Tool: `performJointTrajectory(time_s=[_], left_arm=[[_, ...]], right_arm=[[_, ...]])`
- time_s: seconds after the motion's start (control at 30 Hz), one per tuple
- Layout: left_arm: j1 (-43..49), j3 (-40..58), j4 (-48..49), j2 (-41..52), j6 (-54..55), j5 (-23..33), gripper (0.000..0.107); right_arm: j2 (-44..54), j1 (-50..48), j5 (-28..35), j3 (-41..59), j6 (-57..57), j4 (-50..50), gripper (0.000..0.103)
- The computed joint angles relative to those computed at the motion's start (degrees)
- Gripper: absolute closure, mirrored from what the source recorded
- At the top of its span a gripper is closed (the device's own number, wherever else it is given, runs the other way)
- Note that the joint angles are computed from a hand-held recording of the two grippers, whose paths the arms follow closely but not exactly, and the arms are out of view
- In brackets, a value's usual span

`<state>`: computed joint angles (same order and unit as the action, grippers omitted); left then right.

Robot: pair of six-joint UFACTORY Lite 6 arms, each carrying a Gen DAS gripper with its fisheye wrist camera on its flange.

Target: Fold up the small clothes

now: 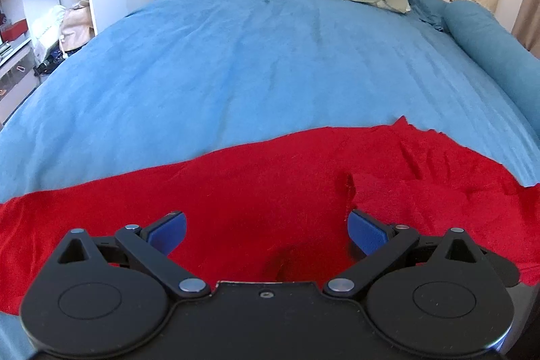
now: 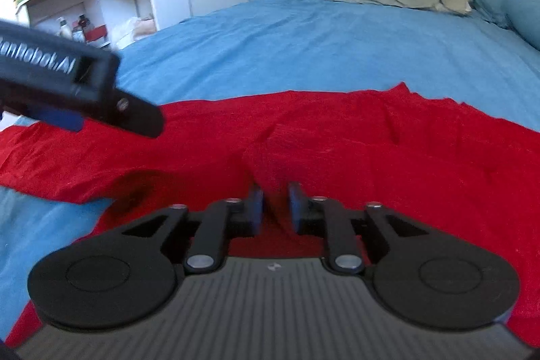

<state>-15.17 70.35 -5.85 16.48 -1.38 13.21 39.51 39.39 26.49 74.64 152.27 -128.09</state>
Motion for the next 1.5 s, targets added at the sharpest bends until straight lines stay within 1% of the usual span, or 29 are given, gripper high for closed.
performJointTrajectory(time_s=[0.03, 0.07, 0.1, 0.17, 0.27, 0.3, 0.37, 0.47, 0.5, 0.53, 0.6, 0.7, 0.77, 0.87, 0.9, 0.93, 0.97, 1.0, 1.03, 1.07, 1.13, 1.23, 1.4, 1.5], left_arm=[[0.0, 0.1, -0.4, -0.4, 0.6, 0.6, 0.004], [-0.1, 0.8, -1.1, -0.6, 1.6, 1.7, 0.004], [0.0, 1.4, -3.7, -1.0, 4.5, 2.7, 0.004], [-0.1, 3.1, -8.3, -1.3, 9.6, 4.5, 0.004], [-1.0, 9.5, -14.8, 1.8, 18.5, 9.2, 0.004], [-1.3, 12.2, -17.8, 3.8, 21.6, 11.2, 0.004], [-1.7, 17.3, -22.9, 8.6, 25.4, 15.1, 0.004], [-1.8, 25.3, -26.1, 16.7, 25.1, 21.2, 0.006], [-1.9, 27.5, -26.1, 19.0, 24.2, 22.8, 0.009], [-2.1, 29.4, -25.8, 21.0, 23.3, 24.0, 0.012], [-2.5, 31.5, -24.6, 23.6, 21.7, 24.9, 0.014], [-3.3, 32.4, -23.0, 25.3, 19.1, 25.0, 0.019], [-3.1, 31.9, -24.1, 25.8, 19.9, 24.7, 0.023], [-3.5, 30.8, -24.8, 25.8, 20.5, 23.5, 0.034], [-3.8, 30.7, -24.1, 25.8, 20.2, 22.9, 0.04], [-3.9, 30.7, -23.5, 25.8, 20.1, 22.4, 0.05], [-4.4, 30.2, -22.6, 25.7, 19.6, 21.5, 0.056], [-4.7, 30.1, -21.5, 25.7, 18.8, 20.8, 0.073], [-5.0, 30.1, -20.3, 25.7, 17.8, 20.3, 0.096], [-5.2, 30.1, -19.7, 25.8, 17.1, 19.9, 0.102], [-5.1, 29.4, -20.3, 25.6, 17.0, 19.0, 0.102], [-5.8, 26.1, -18.7, 23.0, 16.1, 16.0, 0.102], [-5.5, 18.2, -16.4, 15.1, 14.7, 10.1, 0.102], [-4.9, 14.4, -11.7, 11.5, 11.6, 7.1, 0.102]], right_arm=[[-0.3, 0.1, -0.1, -0.3, 0.8, -1.2, 0.038], [-0.9, 0.4, 0.2, -0.8, 0.3, -1.2, 0.019], [-1.7, 0.8, 0.8, -1.2, -1.8, 0.7, 0.013], [-5.1, 1.3, 1.3, -3.8, -5.1, 2.2, 0.012], [-14.4, 0.3, -1.2, -10.1, -12.9, 5.3, 0.005], [-18.5, -0.4, -1.8, -13.4, -13.6, 4.7, 0.0], [-27.3, -3.2, -4.2, -20.7, -11.3, 0.8, 0.0], [-37.7, -8.9, -10.8, -28.7, -3.9, -6.0, 0.0], [-41.0, -10.9, -12.5, -31.5, -0.3, -9.5, 0.0], [-43.4, -12.1, -13.2, -33.7, 1.0, -10.6, 0.0], [-47.8, -13.8, -13.4, -38.1, -1.3, -8.2, 0.0], [-51.5, -16.0, -13.6, -42.6, 0.2, -9.8, 0.0], [-51.9, -16.8, -13.3, -44.6, 3.3, -12.5, 0.0], [-52.2, -16.7, -12.1, -46.7, 5.1, -13.8, 0.0], [-52.2, -16.6, -11.5, -47.2, 5.0, -13.7, 0.0], [-52.2, -16.6, -11.1, -47.7, 5.1, -13.7, 0.0], [-52.1, -16.6, -10.7, -47.9, 5.9, -14.3, 0.0], [-51.7, -16.7, -10.3, -48.0, 6.9, -15.0, 0.0], [-51.5, -16.7, -9.9, -47.9, 7.4, -15.1, 0.0], [-50.9, -16.6, -9.7, -47.5, 7.7, -15.1, 0.0], [-50.1, -16.4, -9.1, -47.4, 8.5, -15.5, 0.0], [-49.6, -15.8, -8.3, -47.3, 6.6, -13.1, 0.0], [-49.9, -14.6, -7.4, -47.8, 5.1, -10.3, 0.0], [-50.4, -14.3, -7.1, -48.6, 4.4, -9.2, 0.0]])
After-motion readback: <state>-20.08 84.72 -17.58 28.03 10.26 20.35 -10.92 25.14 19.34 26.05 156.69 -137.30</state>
